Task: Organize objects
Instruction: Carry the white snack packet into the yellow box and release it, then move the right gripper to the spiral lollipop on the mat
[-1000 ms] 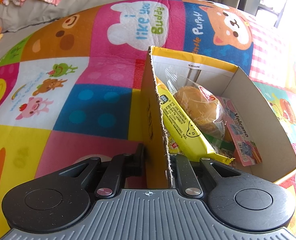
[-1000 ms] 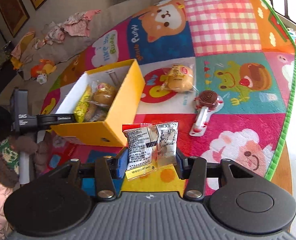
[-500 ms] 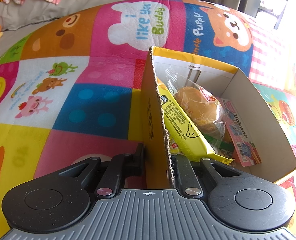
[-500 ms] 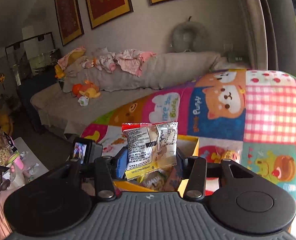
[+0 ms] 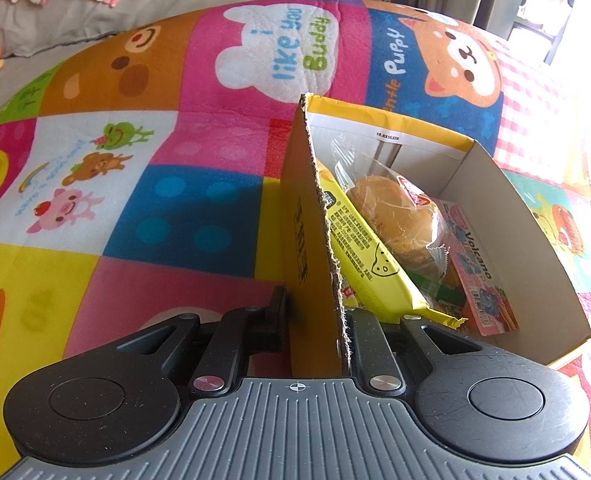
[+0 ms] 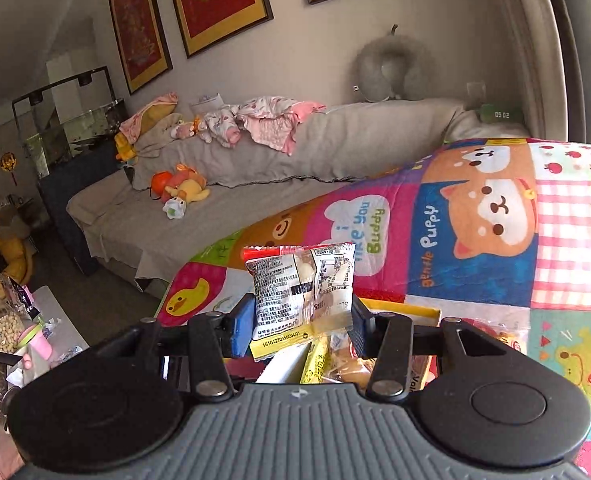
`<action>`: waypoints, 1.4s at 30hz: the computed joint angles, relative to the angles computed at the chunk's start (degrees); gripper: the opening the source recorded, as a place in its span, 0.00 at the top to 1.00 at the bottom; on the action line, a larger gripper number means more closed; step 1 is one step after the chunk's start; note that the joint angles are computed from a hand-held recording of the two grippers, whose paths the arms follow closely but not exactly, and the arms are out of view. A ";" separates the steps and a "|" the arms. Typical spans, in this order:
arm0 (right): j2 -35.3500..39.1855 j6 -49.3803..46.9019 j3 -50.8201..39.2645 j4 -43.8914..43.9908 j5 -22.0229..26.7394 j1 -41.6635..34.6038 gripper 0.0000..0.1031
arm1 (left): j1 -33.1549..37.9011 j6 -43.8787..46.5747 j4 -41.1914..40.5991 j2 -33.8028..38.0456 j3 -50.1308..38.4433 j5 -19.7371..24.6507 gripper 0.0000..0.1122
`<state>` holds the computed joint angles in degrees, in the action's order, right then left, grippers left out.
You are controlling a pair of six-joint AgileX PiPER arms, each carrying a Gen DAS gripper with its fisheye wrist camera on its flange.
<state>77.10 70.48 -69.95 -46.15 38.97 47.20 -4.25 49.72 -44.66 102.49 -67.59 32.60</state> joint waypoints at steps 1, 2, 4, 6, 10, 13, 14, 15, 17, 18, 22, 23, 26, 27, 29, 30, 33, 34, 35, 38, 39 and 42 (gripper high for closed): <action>0.25 -0.09 -0.18 -0.22 -0.08 -0.04 0.55 | 0.01 0.04 -0.10 0.00 0.02 0.00 0.86; 0.73 0.35 -0.56 -0.85 0.11 0.17 0.55 | 0.02 0.08 -0.18 0.00 0.03 -0.02 0.86; 1.27 0.71 -0.89 -1.51 0.20 0.14 0.54 | 0.03 0.09 -0.32 0.06 0.01 -0.03 0.86; 1.67 1.30 -1.10 -2.11 0.24 -0.05 0.49 | 0.03 0.14 -0.38 0.08 0.01 -0.04 0.86; 1.32 2.72 -0.16 -2.22 -0.01 -0.53 0.40 | 0.01 0.09 -0.35 0.10 -0.02 -0.05 0.86; 0.63 3.06 0.84 -1.38 -0.40 -1.40 0.39 | 0.02 0.07 -0.33 0.06 0.02 -0.06 0.86; 0.36 3.07 1.13 -1.04 -0.42 -1.70 0.37 | -0.01 -0.01 -0.30 0.06 0.01 -0.07 0.86; 0.15 3.26 1.37 -0.86 -0.32 -2.02 0.36 | 0.01 -0.01 -0.29 0.07 0.01 -0.06 0.86; -0.65 4.19 2.41 -1.18 -0.01 -2.35 0.34 | 0.00 -0.01 -0.28 0.09 -0.02 -0.06 0.86; -1.18 4.63 3.12 -1.37 0.13 -2.55 0.34 | 0.02 0.09 -0.35 0.09 0.00 -0.05 0.86; -3.90 6.43 6.69 -2.23 1.32 -4.27 0.31 | -0.02 -0.01 -0.24 0.12 -0.03 -0.09 0.86; -4.90 7.28 7.93 -2.53 1.91 -4.88 0.30 | 0.00 0.07 -0.33 0.11 0.00 -0.11 0.86; -8.33 8.50 12.23 -2.08 3.07 -8.47 0.30 | 0.00 0.07 -0.33 0.11 0.00 -0.11 0.86; -9.43 8.92 13.54 -1.85 3.85 -9.54 0.30 | -0.01 0.07 -0.35 0.13 0.01 -0.17 0.86; -11.33 8.59 16.15 -0.71 4.34 -12.71 0.29 | -0.02 -0.02 -0.28 0.11 0.04 -0.22 0.86; -12.11 8.59 17.32 -0.17 4.72 -14.05 0.28 | -0.05 -0.11 -0.22 0.09 0.05 -0.26 0.86; -13.15 6.06 20.67 3.32 3.22 -19.84 0.28 | -0.06 -0.08 -0.23 0.11 0.03 -0.24 0.86; -12.97 5.45 21.51 4.31 2.82 -21.24 0.28 | -0.06 -0.08 -0.23 0.11 0.03 -0.24 0.86; -12.56 4.84 22.38 5.19 2.23 -22.55 0.28 | -0.06 -0.08 -0.23 0.11 0.03 -0.24 0.86; -10.36 3.89 24.46 6.58 0.57 -25.22 0.28 | -0.06 -0.02 -0.27 0.10 0.06 -0.27 0.86; -8.90 4.23 24.72 6.30 0.21 -25.41 0.28 | -0.06 -0.02 -0.27 0.10 0.06 -0.27 0.86; -5.81 3.40 25.41 6.61 -1.78 -26.43 0.28 | -0.07 -0.02 -0.29 0.07 0.11 -0.30 0.86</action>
<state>71.28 73.88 -44.54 -39.54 37.19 20.77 -4.33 49.70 -44.95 102.56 -67.48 32.29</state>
